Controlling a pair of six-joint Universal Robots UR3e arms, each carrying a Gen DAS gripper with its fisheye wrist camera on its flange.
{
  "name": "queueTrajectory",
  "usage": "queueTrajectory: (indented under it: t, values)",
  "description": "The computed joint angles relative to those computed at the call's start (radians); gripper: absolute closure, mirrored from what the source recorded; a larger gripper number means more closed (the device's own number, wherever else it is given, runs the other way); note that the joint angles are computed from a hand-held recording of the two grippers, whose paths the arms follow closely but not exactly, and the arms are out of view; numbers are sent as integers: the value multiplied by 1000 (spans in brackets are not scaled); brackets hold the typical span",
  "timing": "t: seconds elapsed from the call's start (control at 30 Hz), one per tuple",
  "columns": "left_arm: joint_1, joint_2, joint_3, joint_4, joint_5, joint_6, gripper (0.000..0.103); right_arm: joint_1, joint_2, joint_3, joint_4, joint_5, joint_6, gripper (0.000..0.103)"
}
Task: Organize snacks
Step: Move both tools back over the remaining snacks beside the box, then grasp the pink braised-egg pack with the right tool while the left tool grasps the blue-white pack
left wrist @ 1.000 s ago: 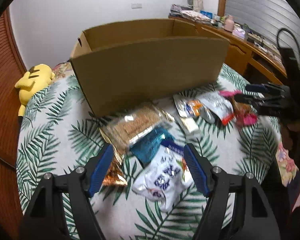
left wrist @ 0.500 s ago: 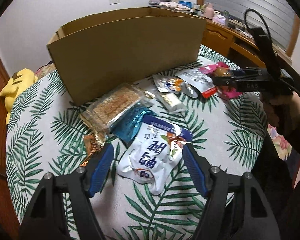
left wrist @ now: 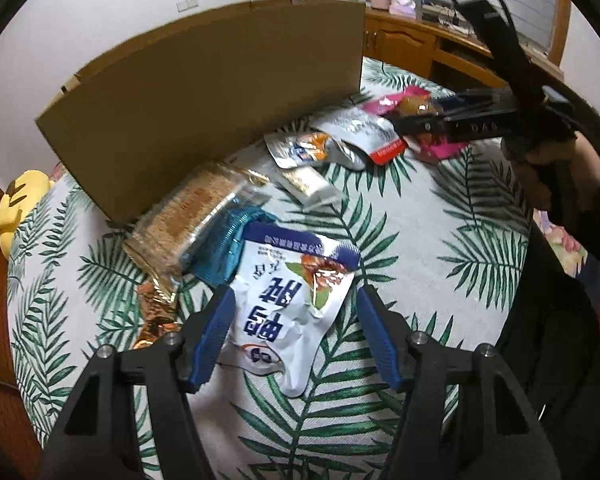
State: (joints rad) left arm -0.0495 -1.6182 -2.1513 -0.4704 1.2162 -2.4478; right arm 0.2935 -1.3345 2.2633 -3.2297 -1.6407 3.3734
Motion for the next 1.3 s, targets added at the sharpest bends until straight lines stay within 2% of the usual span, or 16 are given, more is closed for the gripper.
queueTrajectory:
  t: [0.13, 0.3, 0.37, 0.43, 0.53, 0.63, 0.9, 1.0, 1.07, 1.1, 1.3]
  values:
    - [-29, -41, 23, 12, 43, -25, 34, 1, 1, 0, -3, 1, 2, 27]
    - [-28, -59, 47, 6, 43, -61, 35, -1, 0, 4, -5, 3, 0, 27]
    - [-12, -51, 35, 12, 31, -61, 41, -1, 0, 3, -6, 3, 1, 27]
    - [-1, -47, 23, 30, 29, -68, 53, -1, 0, 3, -5, 3, 1, 27]
    - [44, -2, -4, 5, -20, -68, 63, 0, 1, 2, -5, 2, 2, 27]
    - [79, 54, -45, -3, -60, -64, 67, -1, 0, 3, -5, 1, 1, 27]
    - [128, 140, -118, -7, -107, -85, 69, 12, -1, -9, 19, -21, -11, 28]
    - [140, 169, -131, -19, -122, -95, 71, 27, -32, -10, 74, -32, -12, 39]
    - [145, 181, -138, -16, -128, -103, 72, 7, -70, 11, 97, 13, -16, 58]
    - [152, 191, -141, -26, -136, -101, 73, -10, -92, 21, 113, 48, -23, 63]
    - [168, 232, -167, -14, -156, -126, 80, -24, -135, 51, 143, 80, -38, 67]
